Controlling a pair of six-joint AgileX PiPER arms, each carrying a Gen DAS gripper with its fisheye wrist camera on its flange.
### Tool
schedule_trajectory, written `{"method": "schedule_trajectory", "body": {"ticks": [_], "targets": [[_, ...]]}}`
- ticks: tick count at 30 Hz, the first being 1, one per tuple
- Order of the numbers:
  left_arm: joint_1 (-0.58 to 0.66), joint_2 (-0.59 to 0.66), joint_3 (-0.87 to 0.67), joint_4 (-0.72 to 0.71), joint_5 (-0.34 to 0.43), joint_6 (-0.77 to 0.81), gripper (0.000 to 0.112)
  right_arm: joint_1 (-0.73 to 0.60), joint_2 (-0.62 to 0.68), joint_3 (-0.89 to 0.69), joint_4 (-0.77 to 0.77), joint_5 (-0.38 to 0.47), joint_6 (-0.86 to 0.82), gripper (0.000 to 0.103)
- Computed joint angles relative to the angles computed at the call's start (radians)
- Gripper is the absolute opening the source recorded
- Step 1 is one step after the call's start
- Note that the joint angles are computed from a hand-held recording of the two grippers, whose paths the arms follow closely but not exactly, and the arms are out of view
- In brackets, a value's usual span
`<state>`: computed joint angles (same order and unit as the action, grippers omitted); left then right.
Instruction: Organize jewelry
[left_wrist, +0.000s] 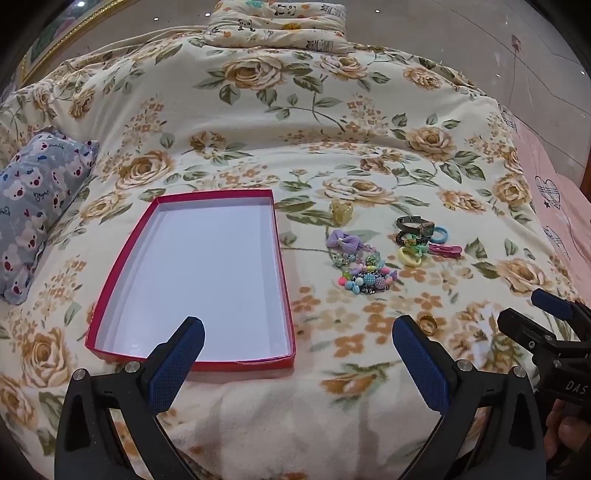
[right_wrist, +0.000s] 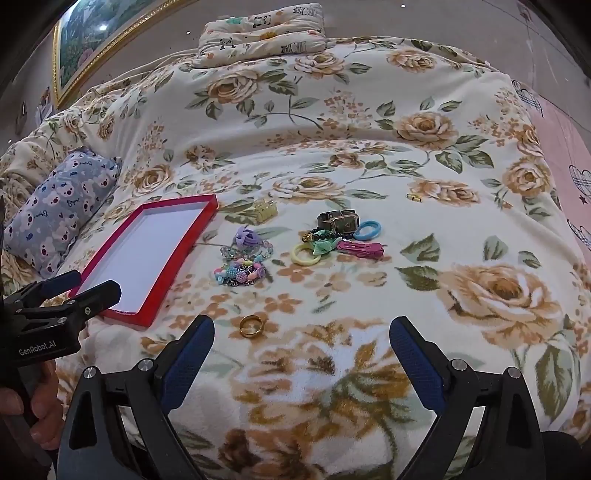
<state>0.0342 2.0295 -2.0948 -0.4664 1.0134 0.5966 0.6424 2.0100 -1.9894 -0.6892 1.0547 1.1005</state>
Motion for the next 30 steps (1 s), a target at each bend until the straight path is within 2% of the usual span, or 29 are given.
{"method": "schedule_trajectory", "body": {"ticks": [2,18,30], "targets": [[0.003,-0.011,0.023,-0.009,-0.015,0.008,0.102,0.003,-0.003,0.001,-0.004,-0.002,0.005,0.097],[0.008,0.006,-0.005,-0.019,0.012,0.005,0.102,-0.005,-0.003,-0.007,0.003,-0.011,-0.009,0.097],[0.004,0.006,0.0,-0.013,0.003,0.002,0.102,-0.008,-0.001,-0.011,0.007,-0.024,-0.01,0.097]]}}
